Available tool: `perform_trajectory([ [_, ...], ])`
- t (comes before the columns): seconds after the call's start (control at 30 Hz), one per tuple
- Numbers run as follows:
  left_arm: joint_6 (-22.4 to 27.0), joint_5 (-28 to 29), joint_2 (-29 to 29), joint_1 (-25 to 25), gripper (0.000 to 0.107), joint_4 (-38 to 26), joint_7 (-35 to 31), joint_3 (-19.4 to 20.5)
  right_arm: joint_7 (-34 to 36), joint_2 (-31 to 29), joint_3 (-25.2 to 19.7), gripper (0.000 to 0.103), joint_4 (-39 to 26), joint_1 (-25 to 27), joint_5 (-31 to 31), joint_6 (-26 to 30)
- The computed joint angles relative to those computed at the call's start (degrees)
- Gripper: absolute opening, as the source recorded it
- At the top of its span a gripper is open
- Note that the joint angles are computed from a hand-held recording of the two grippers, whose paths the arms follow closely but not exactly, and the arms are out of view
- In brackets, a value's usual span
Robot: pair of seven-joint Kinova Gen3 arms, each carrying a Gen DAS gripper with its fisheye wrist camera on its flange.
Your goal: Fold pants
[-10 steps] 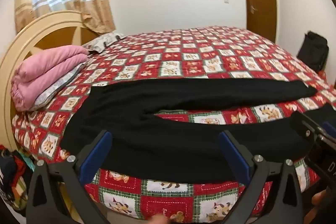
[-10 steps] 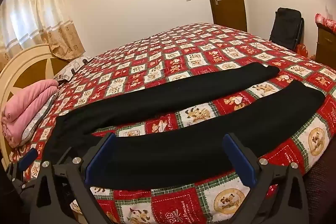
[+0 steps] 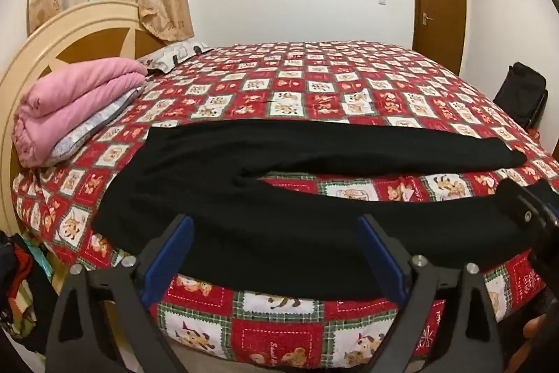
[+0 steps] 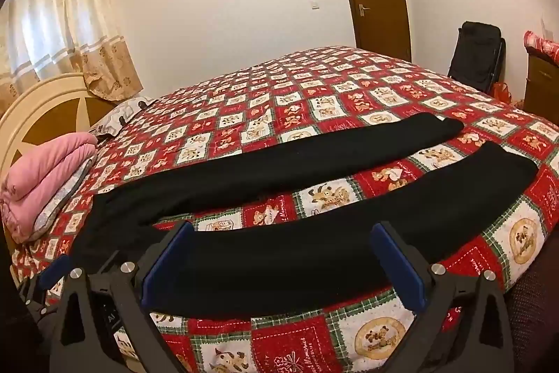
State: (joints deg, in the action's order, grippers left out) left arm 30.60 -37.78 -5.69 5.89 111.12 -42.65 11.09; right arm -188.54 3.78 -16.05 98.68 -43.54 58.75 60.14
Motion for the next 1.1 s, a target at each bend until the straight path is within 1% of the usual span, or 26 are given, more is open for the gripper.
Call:
perform_trajectory([
  [0.03,0.11,-0.45,-0.11,-0.15,0.096,0.04,0.54,0.12,0.41,-0.13,-0.22,0.102,-0.01,0.40,-0.24,-0.11],
  [0.07,0.13,-1.39,-0.32,-0.38,0.096,0.24,1.40,0.35,0.39,0.35,-0.25,0.102,-0.54,-0.27,-0.08,0.71],
  [0.13,0.67,-4.43,-0.55,-0.43,0.096,0.58,3.82,0.91,0.77,0.48,-0.03,0.102,-0.56,-0.29,-0.35,0.43],
  [0.17,1.22,-5.42,-0.61,-1.31,0.096,0.61,4.70,1.96,0.77,0.56,0.04,0.102,-0.59,-0.32,-0.43,0.43],
  [0.2,1.48,-5.47,0.23,-1.20,0.096,0.03,4.65,1.96,0.88,0.61,0.16,0.102,-0.56,-0.27,-0.64,0.23],
  [0.27,1.44,-3.63,0.64,-0.23,0.096,-0.42,2.79,0.33,0.99,0.63,0.32,0.102,-0.52,-0.21,-1.00,-0.09],
  [0.37,1.84,-3.61,0.97,0.30,0.096,-0.55,2.33,-0.14,1.25,0.76,0.44,0.102,-0.62,-0.23,-1.47,-0.29],
  [0.47,2.14,-4.79,0.96,0.76,0.096,-0.35,2.98,-0.08,1.04,0.86,0.50,0.102,-0.63,-0.42,-1.28,-0.12],
  [0.57,1.76,-3.30,0.85,1.00,0.096,-0.41,1.36,-0.80,0.59,0.73,0.56,0.102,-0.29,-0.50,-0.86,-0.19],
  [0.83,1.91,-2.60,1.06,1.05,0.096,-0.56,0.95,-0.70,1.26,0.70,0.58,0.102,-0.27,-0.17,-1.57,-0.68],
  [1.1,2.32,-0.59,1.60,1.28,0.096,-1.18,-0.78,-1.35,1.62,1.02,0.70,0.102,-0.51,-0.33,-1.96,-0.73],
])
